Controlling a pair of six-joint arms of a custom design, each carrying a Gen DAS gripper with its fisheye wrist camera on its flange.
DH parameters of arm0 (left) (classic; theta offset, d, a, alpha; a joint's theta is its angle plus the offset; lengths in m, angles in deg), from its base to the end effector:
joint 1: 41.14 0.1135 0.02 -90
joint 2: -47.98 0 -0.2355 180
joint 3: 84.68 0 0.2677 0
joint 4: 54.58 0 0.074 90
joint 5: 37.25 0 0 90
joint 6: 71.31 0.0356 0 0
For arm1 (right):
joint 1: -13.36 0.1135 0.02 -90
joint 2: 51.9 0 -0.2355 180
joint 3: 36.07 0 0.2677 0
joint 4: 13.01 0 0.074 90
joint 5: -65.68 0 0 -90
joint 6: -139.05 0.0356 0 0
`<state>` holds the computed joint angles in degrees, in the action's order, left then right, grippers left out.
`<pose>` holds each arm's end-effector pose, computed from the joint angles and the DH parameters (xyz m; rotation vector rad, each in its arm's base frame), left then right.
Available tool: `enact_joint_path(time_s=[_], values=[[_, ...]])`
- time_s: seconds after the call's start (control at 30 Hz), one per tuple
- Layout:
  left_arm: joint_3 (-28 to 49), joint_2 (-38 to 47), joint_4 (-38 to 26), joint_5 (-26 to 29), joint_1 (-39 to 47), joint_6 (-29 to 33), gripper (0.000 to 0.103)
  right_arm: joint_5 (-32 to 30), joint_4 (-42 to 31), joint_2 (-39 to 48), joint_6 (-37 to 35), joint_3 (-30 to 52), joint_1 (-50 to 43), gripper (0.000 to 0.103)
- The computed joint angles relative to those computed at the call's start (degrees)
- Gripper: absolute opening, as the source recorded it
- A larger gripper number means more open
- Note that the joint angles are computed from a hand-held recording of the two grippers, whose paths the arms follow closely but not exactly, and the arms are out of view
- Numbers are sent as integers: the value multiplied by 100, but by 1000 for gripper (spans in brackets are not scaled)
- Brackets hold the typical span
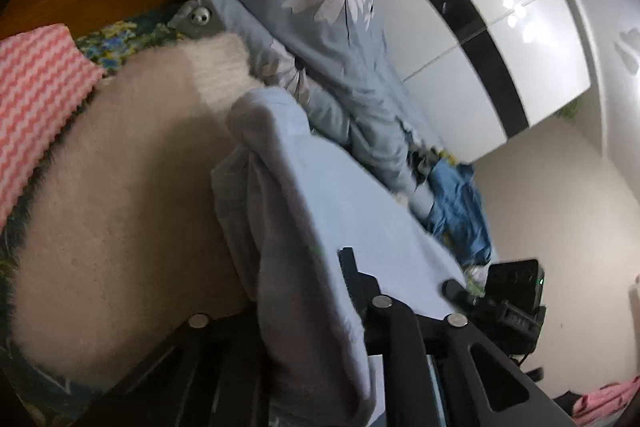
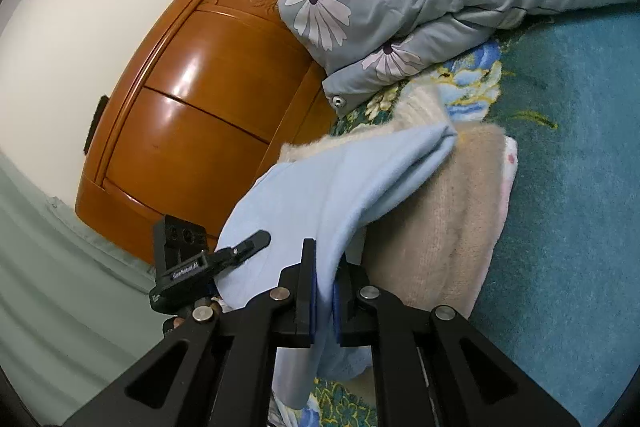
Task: Fold clothes
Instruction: 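Lower the sweatshirt onto the beige fleece blanket with both grippers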
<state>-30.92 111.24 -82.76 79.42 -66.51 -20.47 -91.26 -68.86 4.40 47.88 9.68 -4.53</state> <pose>0.2297 -0.1266 0.2150 -0.0106 2.3912 -1.0989 0.1887 -0.0265 0.1798 0.0194 2.2354 1.3673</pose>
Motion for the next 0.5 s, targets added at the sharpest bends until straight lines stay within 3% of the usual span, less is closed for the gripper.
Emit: enact_joint_path(time_s=[0.17,0.33,0.5], values=[[499,-194,-442,-40,104,394,10,-148,88,-315,378,218,263,6],[1388,-206,-1266,-59,446,1016,10,-307,1290,-819,1681,110,580,6],[865,392,-790,26,596,959,18,364,1223,-441,1242,-131,623,6]])
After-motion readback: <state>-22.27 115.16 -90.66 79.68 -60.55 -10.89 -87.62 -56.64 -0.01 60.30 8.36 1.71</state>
